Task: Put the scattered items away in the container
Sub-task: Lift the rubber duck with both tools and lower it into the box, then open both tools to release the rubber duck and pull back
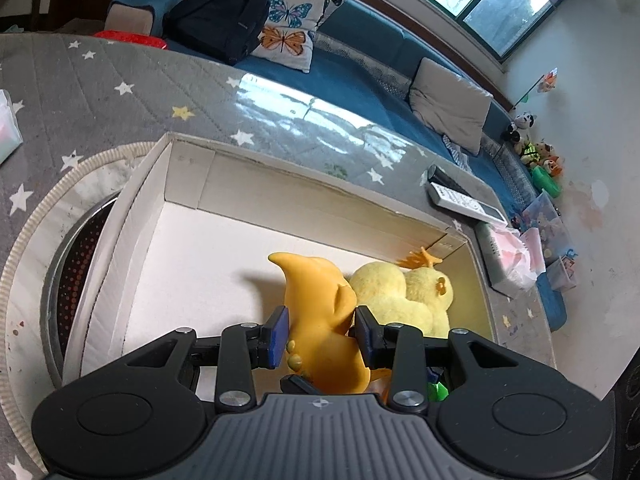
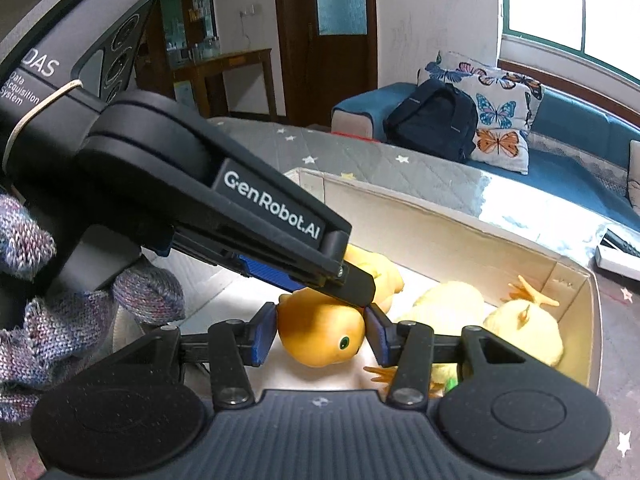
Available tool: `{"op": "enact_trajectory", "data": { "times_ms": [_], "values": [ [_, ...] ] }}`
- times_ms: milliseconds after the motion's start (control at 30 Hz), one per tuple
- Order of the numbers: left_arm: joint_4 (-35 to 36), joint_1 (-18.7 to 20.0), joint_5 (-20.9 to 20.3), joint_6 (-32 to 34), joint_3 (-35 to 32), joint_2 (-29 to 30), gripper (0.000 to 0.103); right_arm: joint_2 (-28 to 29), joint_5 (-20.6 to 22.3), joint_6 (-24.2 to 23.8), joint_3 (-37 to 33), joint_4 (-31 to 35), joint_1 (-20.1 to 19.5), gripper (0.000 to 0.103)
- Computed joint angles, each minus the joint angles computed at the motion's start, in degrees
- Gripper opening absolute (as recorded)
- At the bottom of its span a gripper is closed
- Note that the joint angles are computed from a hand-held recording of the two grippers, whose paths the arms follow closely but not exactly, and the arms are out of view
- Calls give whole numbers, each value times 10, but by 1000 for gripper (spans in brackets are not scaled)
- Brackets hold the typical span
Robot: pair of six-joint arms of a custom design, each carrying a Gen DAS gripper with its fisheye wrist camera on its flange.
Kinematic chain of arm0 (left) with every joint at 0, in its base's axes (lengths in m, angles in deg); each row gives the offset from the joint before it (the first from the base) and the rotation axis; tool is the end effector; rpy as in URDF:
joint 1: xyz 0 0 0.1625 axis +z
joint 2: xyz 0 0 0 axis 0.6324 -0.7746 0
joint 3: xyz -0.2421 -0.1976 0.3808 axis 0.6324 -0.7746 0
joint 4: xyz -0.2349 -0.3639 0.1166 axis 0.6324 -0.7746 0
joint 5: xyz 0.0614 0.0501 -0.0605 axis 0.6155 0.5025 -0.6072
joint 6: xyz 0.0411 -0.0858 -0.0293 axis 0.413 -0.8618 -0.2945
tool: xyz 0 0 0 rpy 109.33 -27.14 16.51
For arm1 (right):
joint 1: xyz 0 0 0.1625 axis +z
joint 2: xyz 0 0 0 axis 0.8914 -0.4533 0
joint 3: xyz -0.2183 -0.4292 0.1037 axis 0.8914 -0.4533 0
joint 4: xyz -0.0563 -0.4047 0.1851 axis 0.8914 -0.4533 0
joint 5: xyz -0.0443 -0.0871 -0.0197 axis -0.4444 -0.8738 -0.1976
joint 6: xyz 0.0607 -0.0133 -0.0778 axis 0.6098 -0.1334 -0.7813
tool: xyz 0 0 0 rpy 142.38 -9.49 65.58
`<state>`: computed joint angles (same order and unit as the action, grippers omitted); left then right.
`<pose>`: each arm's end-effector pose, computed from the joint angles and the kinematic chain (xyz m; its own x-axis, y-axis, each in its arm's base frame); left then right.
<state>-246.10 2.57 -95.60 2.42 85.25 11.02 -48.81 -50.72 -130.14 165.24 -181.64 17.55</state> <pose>-0.3111 -0.4942 -0.0282 -0.8759 0.4305 -0.2180 0.4729 0.8555 -0.2110 0.0479 -0.3829 0.1882 -0.7419 -0.1478 0.6541 -0.5660 0.6611 -0.4926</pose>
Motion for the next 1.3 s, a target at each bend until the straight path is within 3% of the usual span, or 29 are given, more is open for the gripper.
{"op": "enact_trajectory", "data": {
  "times_ms": [300,733,1100,1300],
  "values": [
    [7,-4,11,8,0,1,37,-10,-10,11,-1,15,-3,47],
    [-40,-45,81,44,36,-10,37,-21,21,21,27,-27,-14,48],
    [-87,-85,111,43,93,-29,37,-27,26,35,65,-80,-8,60],
    [-104,-106,108,31,127,-46,37,-13,27,37,92,-134,-4,67]
  ]
}}
